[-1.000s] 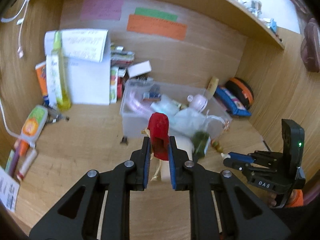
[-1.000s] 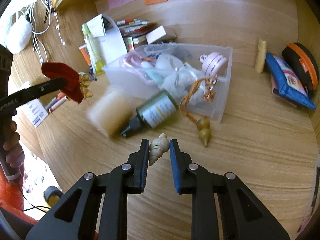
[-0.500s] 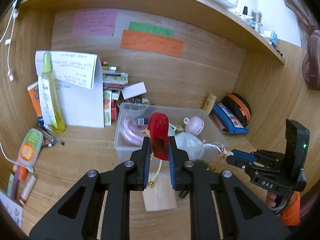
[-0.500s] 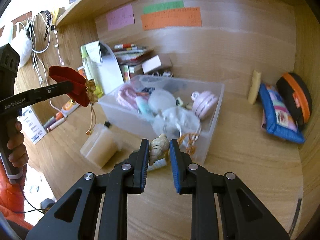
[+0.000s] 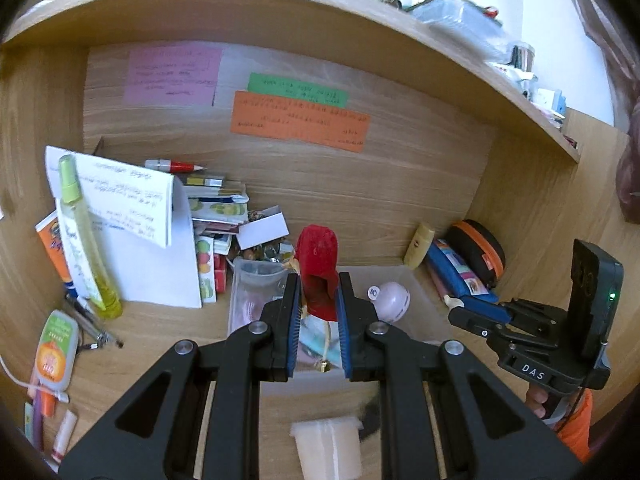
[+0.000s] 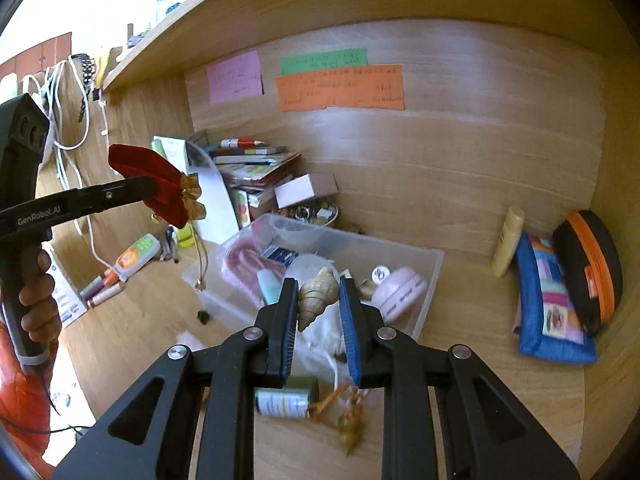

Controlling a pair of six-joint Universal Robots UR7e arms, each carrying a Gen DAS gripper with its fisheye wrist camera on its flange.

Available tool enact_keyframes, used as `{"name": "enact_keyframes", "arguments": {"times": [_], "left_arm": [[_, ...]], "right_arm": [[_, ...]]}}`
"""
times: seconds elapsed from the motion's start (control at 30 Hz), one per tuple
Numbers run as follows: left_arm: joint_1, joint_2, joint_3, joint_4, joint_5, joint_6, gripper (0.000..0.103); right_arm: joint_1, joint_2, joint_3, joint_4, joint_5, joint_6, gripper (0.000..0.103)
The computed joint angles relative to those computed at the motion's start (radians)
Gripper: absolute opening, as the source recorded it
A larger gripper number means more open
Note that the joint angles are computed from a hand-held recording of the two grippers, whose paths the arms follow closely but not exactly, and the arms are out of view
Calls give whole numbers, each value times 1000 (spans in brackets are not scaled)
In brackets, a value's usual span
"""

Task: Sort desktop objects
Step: 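Carry the seashell over the clear box with the right tool while the left tool carries the pouch, then open the right tool to drop the seashell while the left tool drops the pouch into the box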

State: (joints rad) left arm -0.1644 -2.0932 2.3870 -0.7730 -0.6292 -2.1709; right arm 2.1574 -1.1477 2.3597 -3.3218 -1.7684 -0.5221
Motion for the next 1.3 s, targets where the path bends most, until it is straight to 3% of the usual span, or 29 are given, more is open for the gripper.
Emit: {"name": "enact_keyframes", "arguments": {"times": [0.13, 0.33, 0.6, 0.77, 0.83, 0.93, 1.03, 1.1, 1.17, 1.3], "left_arm": [[106, -8, 22, -146, 63, 144, 16], [256, -6, 94, -486, 116, 430, 16], [408, 47, 169, -868, 114, 735, 16], [471, 99, 196, -994, 102, 826, 16], [482, 114, 197, -1001, 105, 828, 18], [481, 156, 165, -885, 118, 736, 26], [467, 155, 160, -847, 119, 714, 35], [453, 149, 155, -808, 121, 687, 39], [442, 150, 144, -759, 119, 652, 44], [406, 146, 117, -619, 111, 537, 53]], "right_arm": [[4, 42, -46, 9, -19, -4, 19], [-19, 98, -92, 37, -10, 15, 19], [-53, 176, -137, 78, -21, 38, 19], [-66, 202, -151, 101, -40, 43, 19], [-61, 210, -149, 85, -50, 34, 19], [-47, 228, -144, 45, -80, 11, 19], [-38, 245, -145, 32, -97, -7, 20], [-33, 250, -144, 29, -107, -22, 23], [-27, 255, -138, 9, -116, -37, 36], [-17, 261, -125, -44, -122, -64, 48]]}}
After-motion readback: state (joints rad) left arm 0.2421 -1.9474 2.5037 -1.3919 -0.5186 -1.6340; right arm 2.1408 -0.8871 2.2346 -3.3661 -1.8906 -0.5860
